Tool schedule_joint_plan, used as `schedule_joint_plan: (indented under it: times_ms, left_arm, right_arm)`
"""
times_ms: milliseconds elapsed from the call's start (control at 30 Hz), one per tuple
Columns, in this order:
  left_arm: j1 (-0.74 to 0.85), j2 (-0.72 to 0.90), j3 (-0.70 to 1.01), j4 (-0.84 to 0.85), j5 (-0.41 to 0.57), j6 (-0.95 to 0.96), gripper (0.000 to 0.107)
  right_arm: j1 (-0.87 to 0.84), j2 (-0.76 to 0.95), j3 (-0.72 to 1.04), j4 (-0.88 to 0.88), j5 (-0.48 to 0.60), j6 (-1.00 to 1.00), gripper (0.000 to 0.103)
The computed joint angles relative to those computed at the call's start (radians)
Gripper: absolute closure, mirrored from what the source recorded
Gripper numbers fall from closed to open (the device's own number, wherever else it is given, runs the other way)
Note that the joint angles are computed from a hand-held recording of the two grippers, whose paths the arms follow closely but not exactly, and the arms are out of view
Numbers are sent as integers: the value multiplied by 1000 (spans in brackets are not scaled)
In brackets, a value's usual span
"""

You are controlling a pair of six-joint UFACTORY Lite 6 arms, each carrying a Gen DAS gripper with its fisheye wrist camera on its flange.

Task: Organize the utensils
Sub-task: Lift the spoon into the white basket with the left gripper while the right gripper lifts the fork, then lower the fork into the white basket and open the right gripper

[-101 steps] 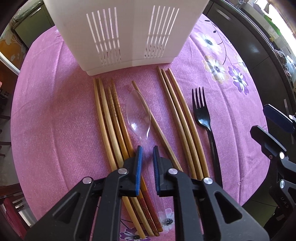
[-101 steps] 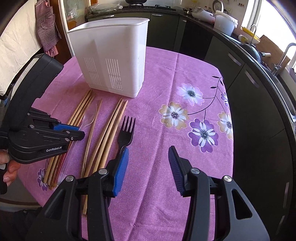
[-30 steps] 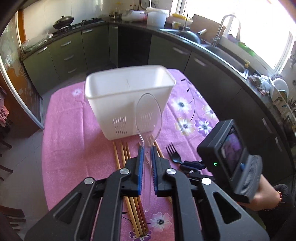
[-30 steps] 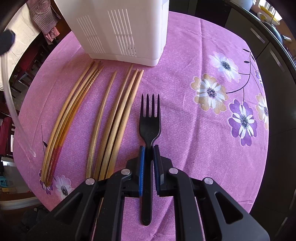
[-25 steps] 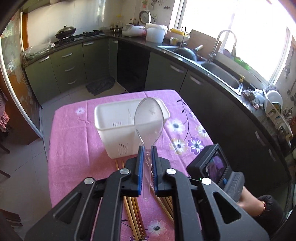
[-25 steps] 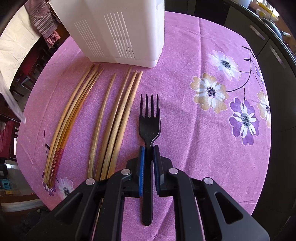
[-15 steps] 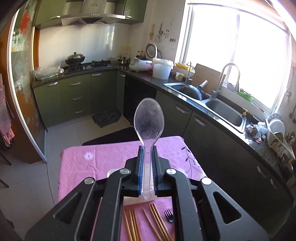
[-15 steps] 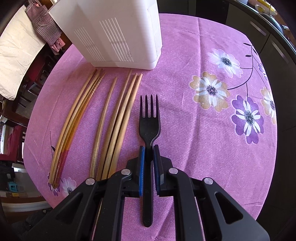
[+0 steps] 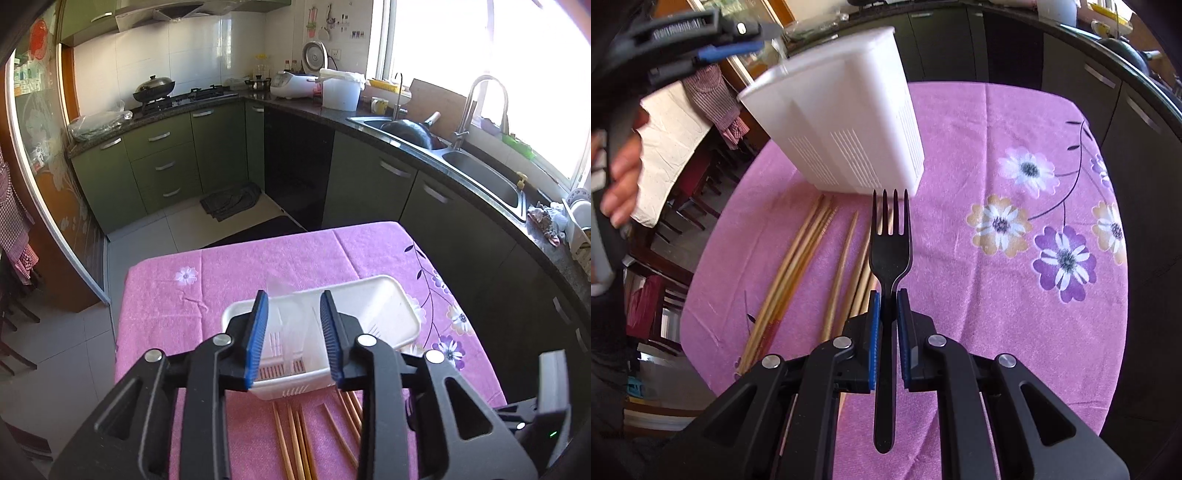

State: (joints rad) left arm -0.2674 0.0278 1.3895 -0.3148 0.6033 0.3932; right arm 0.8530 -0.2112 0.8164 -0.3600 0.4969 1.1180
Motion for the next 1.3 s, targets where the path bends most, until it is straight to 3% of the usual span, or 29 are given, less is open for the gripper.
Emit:
schedule_joint_plan:
  times_ms: [167,267,433,567,700,833,1000,1267,1300]
  left_arm:
    - [73,-90,-67,-110,12,120,76]
    - [148,-175,-113,-202,65,225,63]
    - [263,-293,-210,-285,163,383,62]
    - [370,-337,-268,-335,240,491,62]
    - [435,-346,-306,-350,286,556,62]
    - [458,-333,-326,-358,306,589,62]
    - [443,-315,-335,-360,300,581,61]
    - [396,-362,-378,-322,278,548,56]
    - [393,-368,-383,-315,279,545,56]
  right_arm:
    - [23,-109,144,-172,89,120,93]
    - [12,-72,286,-319,102,211,93]
    - [-76,174,584,-545,79,306,93]
    - [-107,407,815,-708,127,366,93]
    - [-135,590,951,-820,144,389,93]
    - [-144,617,910,-872,112,447,93]
    - [-87,492,655,-1092,155,691,93]
    - [-37,357,430,-1171,162,818,91]
    - [-22,337,400,-1178,171,833,87]
